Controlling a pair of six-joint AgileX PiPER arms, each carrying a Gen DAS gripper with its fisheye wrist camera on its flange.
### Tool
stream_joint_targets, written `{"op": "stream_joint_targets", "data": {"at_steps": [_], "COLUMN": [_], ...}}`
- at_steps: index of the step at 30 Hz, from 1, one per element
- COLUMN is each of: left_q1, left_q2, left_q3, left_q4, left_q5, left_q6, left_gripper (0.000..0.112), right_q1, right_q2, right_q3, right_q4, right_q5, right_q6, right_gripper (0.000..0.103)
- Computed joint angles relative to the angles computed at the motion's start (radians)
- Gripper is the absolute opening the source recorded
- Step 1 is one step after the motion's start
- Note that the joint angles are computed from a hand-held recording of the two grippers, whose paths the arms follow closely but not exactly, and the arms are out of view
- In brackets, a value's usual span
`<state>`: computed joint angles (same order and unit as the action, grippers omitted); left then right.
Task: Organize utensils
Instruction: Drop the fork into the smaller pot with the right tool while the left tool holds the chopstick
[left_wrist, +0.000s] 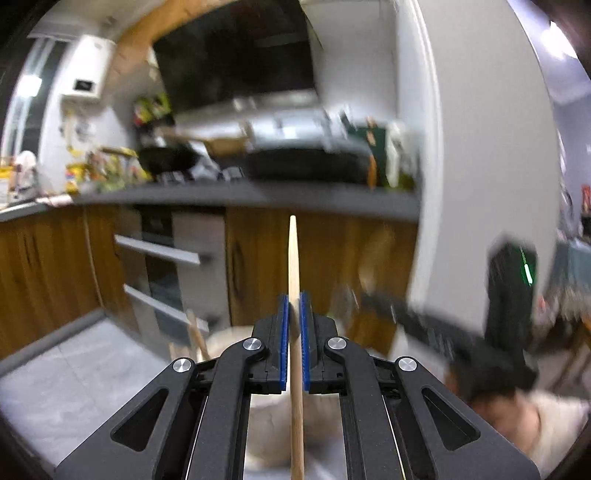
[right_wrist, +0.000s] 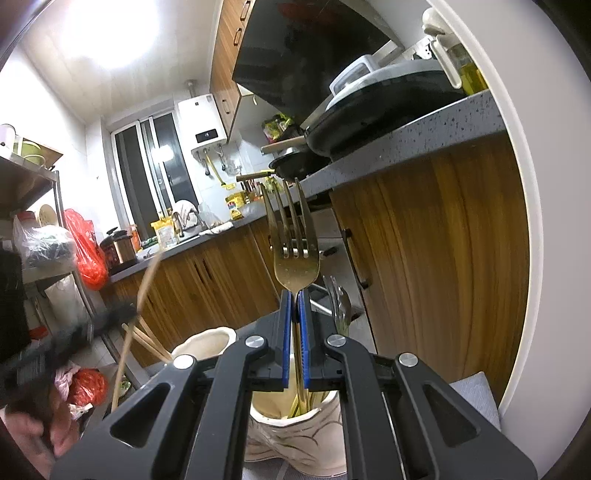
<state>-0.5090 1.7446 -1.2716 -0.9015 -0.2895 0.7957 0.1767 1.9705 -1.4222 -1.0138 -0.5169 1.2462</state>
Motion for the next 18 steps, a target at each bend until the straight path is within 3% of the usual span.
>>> {"op": "stream_joint_targets", "data": {"at_steps": [8,13,18], "left_q1": [-0.028,-0.031,-0.037], "left_q2": [0.184,0.282,0.281], "left_q3": [-0.225,-0.360,-0.318], "left_q4": [-0.026,-0.113,-0.084], "left_q5": [-0.200,-0.247,-0.280], "left_q6": [0.072,0.199,0.166], "left_gripper": [0.006,0.006,0.006], "right_q1": [0.005,0.009,0.012], "right_q2": [0.021,0.022,0.030], "right_q3": [-0.023,-0.027,-0.040], "right_q4": [-0.047,-0.050,-0.083], "right_q5": [0.006,0.005,0.011], "right_q6": [0.033,0.013,0.036], "right_gripper": [0.004,0.004,0.004]}}
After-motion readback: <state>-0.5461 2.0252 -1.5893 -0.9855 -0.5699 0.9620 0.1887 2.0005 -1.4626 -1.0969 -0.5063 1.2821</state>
